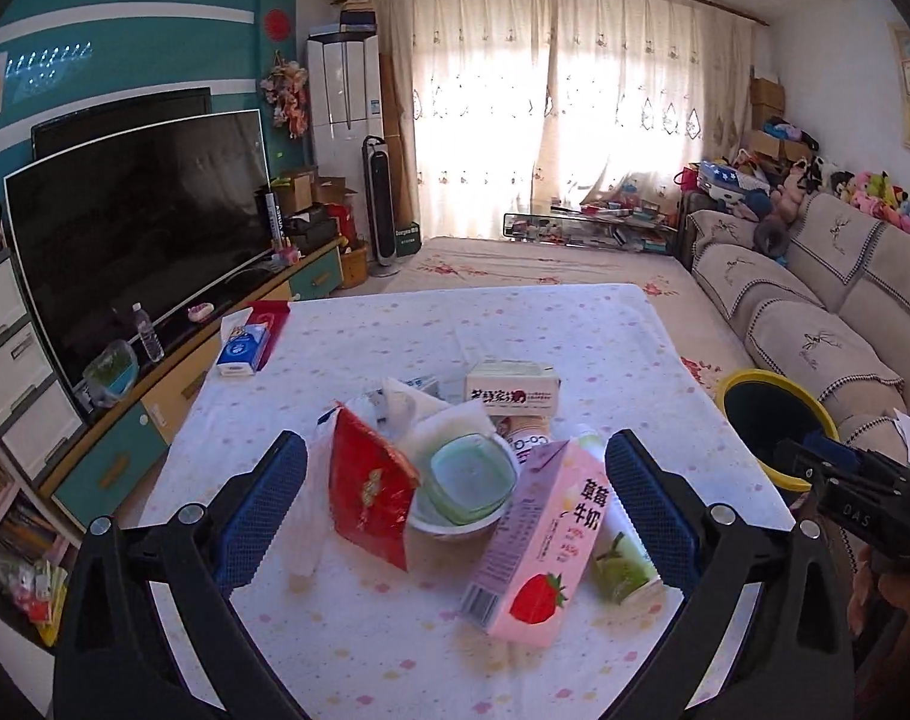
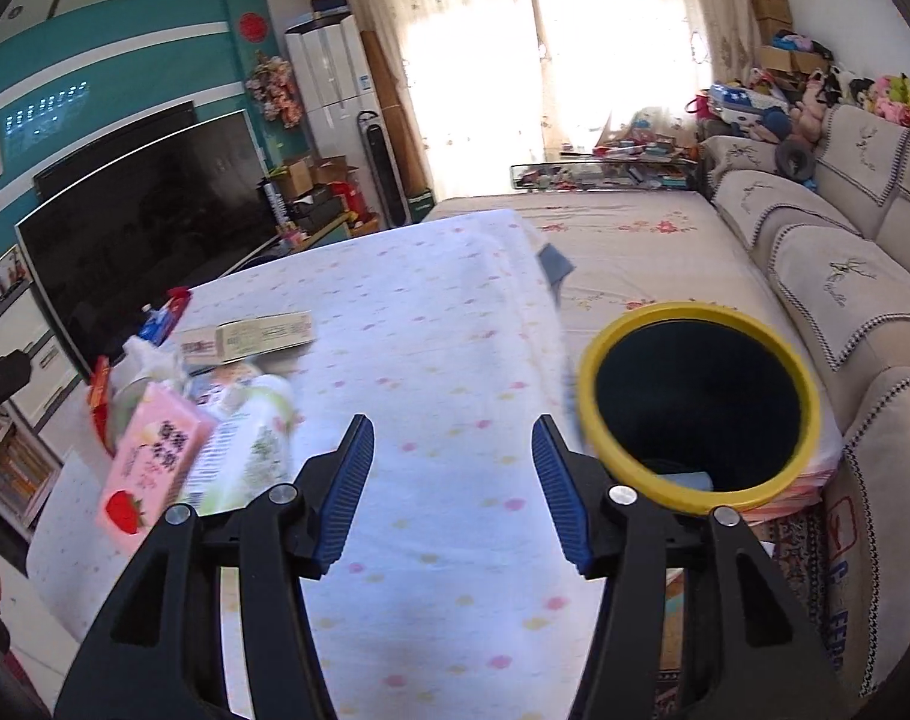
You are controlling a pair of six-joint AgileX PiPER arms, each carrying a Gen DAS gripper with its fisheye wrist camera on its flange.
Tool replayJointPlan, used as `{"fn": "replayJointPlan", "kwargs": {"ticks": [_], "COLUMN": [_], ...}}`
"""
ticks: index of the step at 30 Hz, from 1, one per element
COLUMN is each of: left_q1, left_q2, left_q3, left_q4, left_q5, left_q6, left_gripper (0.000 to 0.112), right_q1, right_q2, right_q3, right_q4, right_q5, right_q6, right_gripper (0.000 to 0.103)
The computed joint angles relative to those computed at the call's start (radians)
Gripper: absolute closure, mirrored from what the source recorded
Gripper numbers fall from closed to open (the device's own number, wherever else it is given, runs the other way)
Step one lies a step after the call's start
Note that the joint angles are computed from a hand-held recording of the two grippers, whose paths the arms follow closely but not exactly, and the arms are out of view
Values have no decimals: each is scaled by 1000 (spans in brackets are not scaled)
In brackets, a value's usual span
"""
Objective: Collect trash
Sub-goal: 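Grasp the green-capped drink bottle with the right gripper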
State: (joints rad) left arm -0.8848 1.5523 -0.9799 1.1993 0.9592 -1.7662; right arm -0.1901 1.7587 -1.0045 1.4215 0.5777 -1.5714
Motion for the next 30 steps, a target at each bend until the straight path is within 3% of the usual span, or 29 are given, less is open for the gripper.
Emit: {"fn": "replayJointPlan", "kwargs": {"ticks": [5,8,18,24,26,30], "left_q1": [16,29,31,25,22,18], "left_q2": [-81,-109,-81,-41,-35,-16], "left_q3": [122,159,141,96,95,57], "left_q4": [26,35,30,12,11,-9], "left_q5": [-3,-23,-38,-39,-43,-35], "left_q6": [-75,-103,-112,-85,-82,-54], "left_gripper": [14,14,14,14,14,14], "right_q1": [98,183,322,353,346,308], "right_q2": [-93,-107,9,57,62,33], "right_q3": [108,147,102,63,57,74], "right_q4": [40,72,95,19,0,80], "right_q5": [23,-58,-177,-226,-216,-183], "right_q6": [-57,-101,-82,12,24,-65], "right_gripper": [42,40,40,40,50,51]}}
